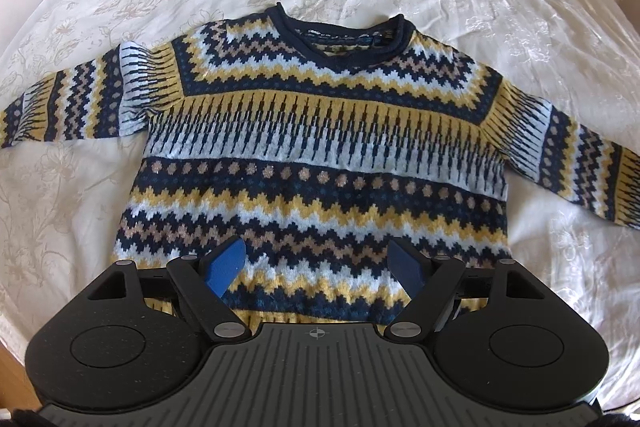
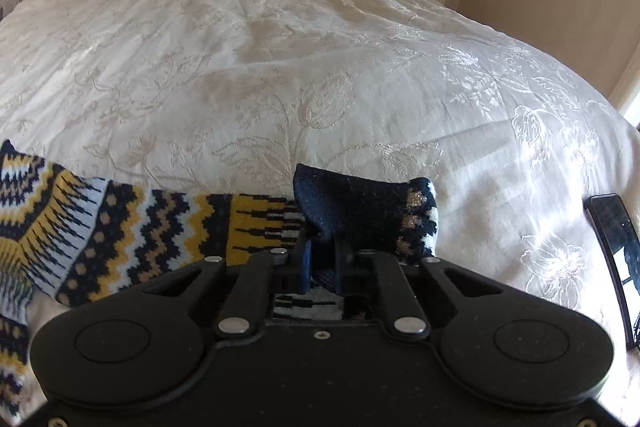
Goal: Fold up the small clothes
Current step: 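Move the right gripper to the navy sleeve cuff and close on it, then lift the cuff with the right gripper and fold the sleeve across the body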
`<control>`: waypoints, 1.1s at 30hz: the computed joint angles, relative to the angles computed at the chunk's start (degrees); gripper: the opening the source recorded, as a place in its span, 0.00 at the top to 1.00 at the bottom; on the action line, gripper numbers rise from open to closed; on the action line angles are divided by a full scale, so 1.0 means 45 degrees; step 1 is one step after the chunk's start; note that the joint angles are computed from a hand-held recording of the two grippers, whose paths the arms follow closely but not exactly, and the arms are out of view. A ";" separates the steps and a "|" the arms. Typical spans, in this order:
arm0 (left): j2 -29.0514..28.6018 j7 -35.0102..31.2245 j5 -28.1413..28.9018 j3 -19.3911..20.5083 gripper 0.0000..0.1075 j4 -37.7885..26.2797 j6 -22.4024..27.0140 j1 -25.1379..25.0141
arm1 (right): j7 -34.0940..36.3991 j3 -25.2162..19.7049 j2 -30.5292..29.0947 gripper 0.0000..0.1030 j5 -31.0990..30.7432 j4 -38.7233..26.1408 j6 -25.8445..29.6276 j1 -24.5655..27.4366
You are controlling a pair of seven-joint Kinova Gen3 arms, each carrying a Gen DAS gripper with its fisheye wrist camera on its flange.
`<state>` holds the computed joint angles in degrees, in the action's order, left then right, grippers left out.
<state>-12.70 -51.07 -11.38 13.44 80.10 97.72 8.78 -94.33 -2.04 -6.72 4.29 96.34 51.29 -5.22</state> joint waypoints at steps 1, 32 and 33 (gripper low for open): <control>-0.0086 -0.0227 0.0054 -0.0175 0.28 0.0097 -0.0120 -0.0015 | -0.0020 0.0030 -0.0056 0.84 -0.0239 -0.0180 0.0148 -0.0023; -0.2003 -0.9330 0.0933 -0.5901 0.28 0.2250 -0.1894 -0.4936 | -0.3383 -0.3129 0.3404 0.80 -0.3452 -0.4281 -0.1212 -0.6757; -0.1979 -0.9443 0.0997 -0.5947 0.28 0.2276 -0.1963 -0.5037 | -0.3180 -0.3225 0.3361 0.72 -0.3681 -0.4136 -0.1394 -0.6716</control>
